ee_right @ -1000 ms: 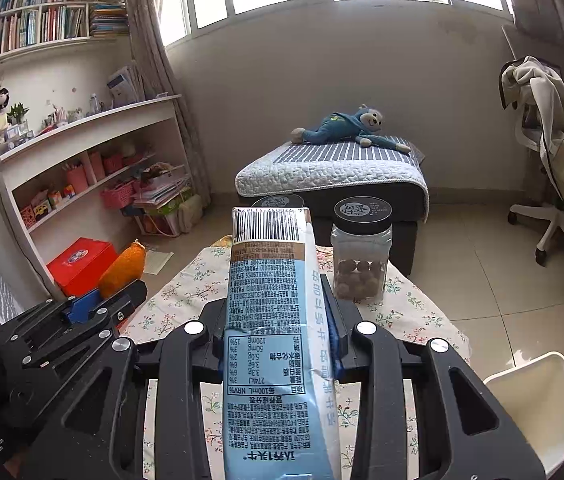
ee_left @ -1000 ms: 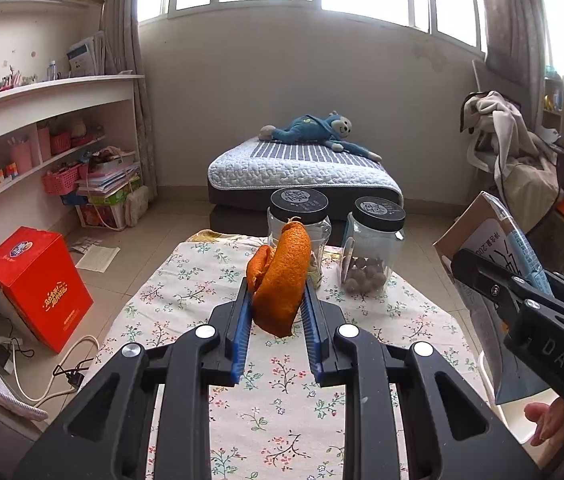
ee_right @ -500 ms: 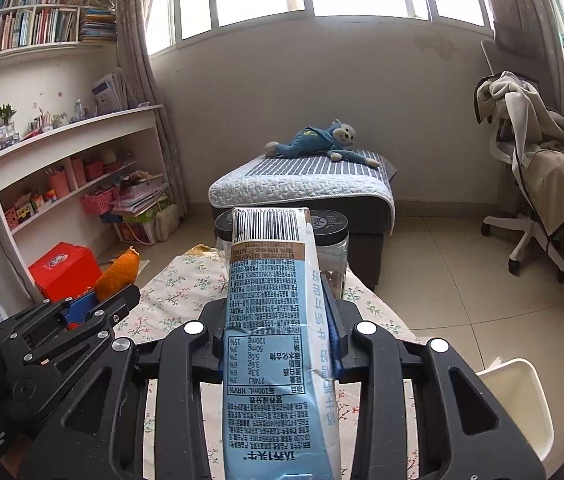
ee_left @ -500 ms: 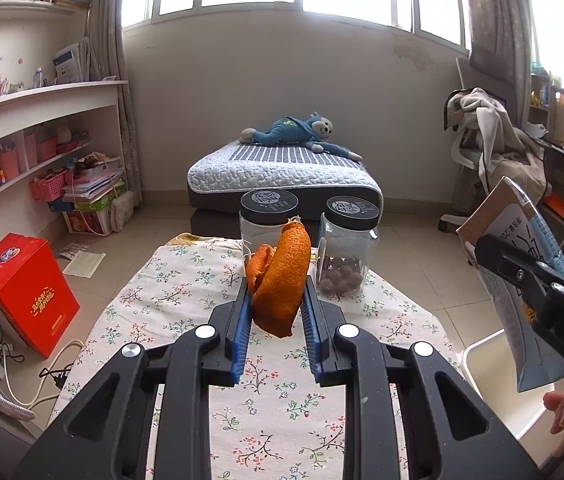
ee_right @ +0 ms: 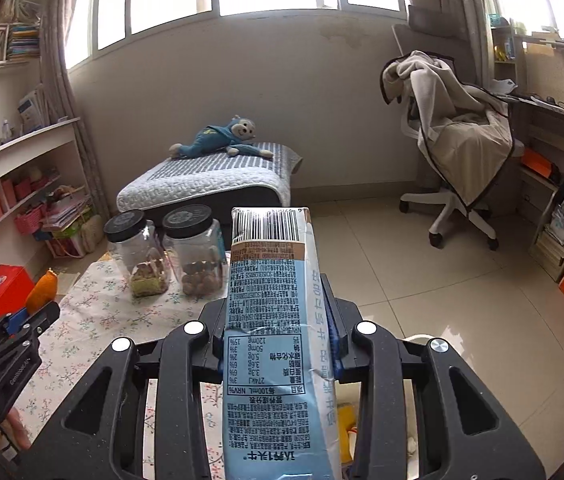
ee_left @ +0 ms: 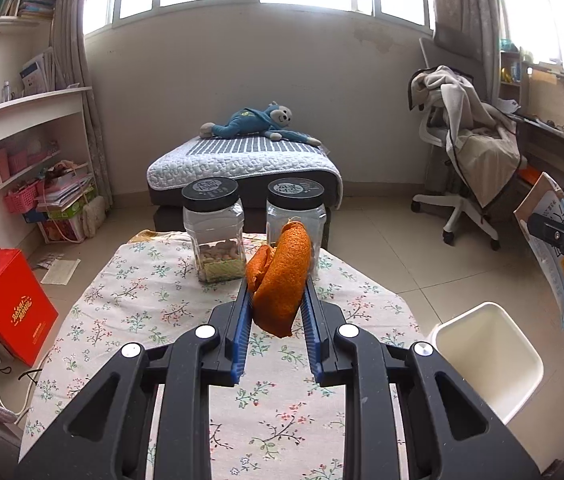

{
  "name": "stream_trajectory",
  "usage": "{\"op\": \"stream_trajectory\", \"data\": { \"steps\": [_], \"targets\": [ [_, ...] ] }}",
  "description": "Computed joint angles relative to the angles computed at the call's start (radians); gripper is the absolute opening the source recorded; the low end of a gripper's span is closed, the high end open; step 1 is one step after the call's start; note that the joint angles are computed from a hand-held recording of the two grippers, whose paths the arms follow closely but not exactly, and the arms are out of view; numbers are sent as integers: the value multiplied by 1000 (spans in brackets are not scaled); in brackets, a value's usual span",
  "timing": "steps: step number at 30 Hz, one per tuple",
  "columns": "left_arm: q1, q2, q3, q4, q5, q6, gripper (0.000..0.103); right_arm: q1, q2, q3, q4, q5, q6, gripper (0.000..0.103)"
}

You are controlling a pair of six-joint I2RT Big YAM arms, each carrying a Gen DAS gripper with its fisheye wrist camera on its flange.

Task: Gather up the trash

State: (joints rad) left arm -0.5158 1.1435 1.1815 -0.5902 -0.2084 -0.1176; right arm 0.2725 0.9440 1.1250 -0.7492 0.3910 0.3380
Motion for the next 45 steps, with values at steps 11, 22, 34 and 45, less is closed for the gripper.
{"op": "stream_trajectory", "data": {
  "steps": [11, 22, 34, 45],
  "targets": [
    [-193, 91, 70, -9, -35, -36, 24, -194, -116, -72, -23, 24, 28, 81],
    [-370, 287, 307, -77, 8, -93, 26, -441, -239, -98, -9, 15, 98, 96],
    [-432, 347, 431, -154, 5, -82, 84, -532, -326, -147, 42, 54, 60, 96],
    [-375, -15, 86, 312, -466, 148, 96, -44, -342, -146, 181, 427, 100, 96]
  ]
}}
